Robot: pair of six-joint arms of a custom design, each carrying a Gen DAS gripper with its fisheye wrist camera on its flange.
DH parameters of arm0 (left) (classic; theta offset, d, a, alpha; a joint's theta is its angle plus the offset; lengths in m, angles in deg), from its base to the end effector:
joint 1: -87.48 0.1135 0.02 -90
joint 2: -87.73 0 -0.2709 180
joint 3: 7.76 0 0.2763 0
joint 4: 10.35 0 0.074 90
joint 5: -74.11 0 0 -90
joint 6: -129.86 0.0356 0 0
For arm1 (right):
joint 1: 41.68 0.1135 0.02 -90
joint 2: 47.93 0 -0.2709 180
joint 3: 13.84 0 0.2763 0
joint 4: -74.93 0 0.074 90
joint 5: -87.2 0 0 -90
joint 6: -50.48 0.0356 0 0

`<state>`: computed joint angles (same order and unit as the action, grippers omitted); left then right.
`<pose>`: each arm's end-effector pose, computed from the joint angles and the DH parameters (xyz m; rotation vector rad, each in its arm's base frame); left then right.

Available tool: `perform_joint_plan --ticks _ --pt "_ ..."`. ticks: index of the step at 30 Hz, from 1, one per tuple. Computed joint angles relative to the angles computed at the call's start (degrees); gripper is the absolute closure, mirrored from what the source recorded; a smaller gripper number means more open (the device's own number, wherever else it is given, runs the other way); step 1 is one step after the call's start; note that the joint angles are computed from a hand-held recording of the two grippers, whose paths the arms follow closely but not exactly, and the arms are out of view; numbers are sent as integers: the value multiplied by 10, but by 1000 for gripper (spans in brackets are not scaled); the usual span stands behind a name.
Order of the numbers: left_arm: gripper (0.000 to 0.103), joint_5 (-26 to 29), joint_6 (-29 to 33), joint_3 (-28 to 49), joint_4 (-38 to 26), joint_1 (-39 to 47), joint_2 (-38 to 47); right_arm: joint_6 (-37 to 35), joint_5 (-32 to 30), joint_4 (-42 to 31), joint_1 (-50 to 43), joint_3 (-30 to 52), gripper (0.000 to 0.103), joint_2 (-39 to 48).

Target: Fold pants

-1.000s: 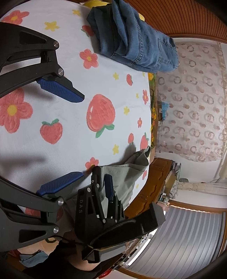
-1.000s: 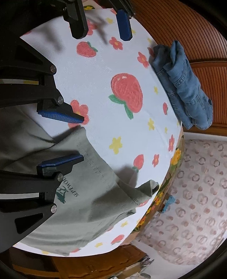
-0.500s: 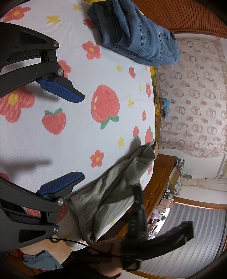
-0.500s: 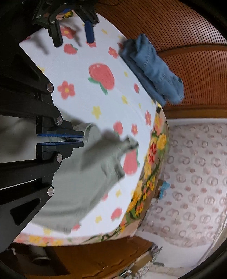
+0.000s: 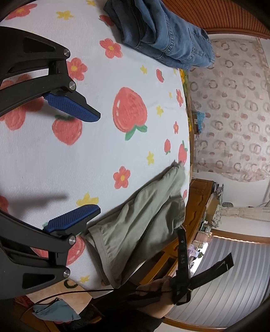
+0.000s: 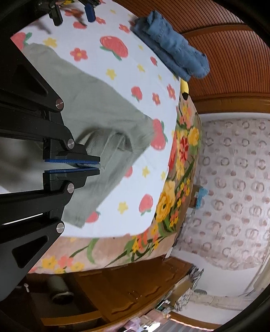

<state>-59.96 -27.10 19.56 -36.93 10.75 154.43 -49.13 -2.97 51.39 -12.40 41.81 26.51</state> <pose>0.0624 -0.1568 0.0961 -0.0016 2.2927 -0.1741 0.2528 0.1419 0.2117 -0.7725 2.1836 0.1782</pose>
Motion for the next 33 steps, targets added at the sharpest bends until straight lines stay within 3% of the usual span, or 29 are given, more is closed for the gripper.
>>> perform_joint_plan --ticks 18,25,31,33 --pt "21 3 1 5 5 -2 12 67 121 7 28 47 99 65" --pt "21 3 -1 7 6 -4 16 119 122 -26 27 63 99 76" --pt "21 4 1 10 7 -4 21 128 96 -42 26 32 96 22" --pt "21 3 1 12 8 -6 25 121 79 -40 24 1 87 -18"
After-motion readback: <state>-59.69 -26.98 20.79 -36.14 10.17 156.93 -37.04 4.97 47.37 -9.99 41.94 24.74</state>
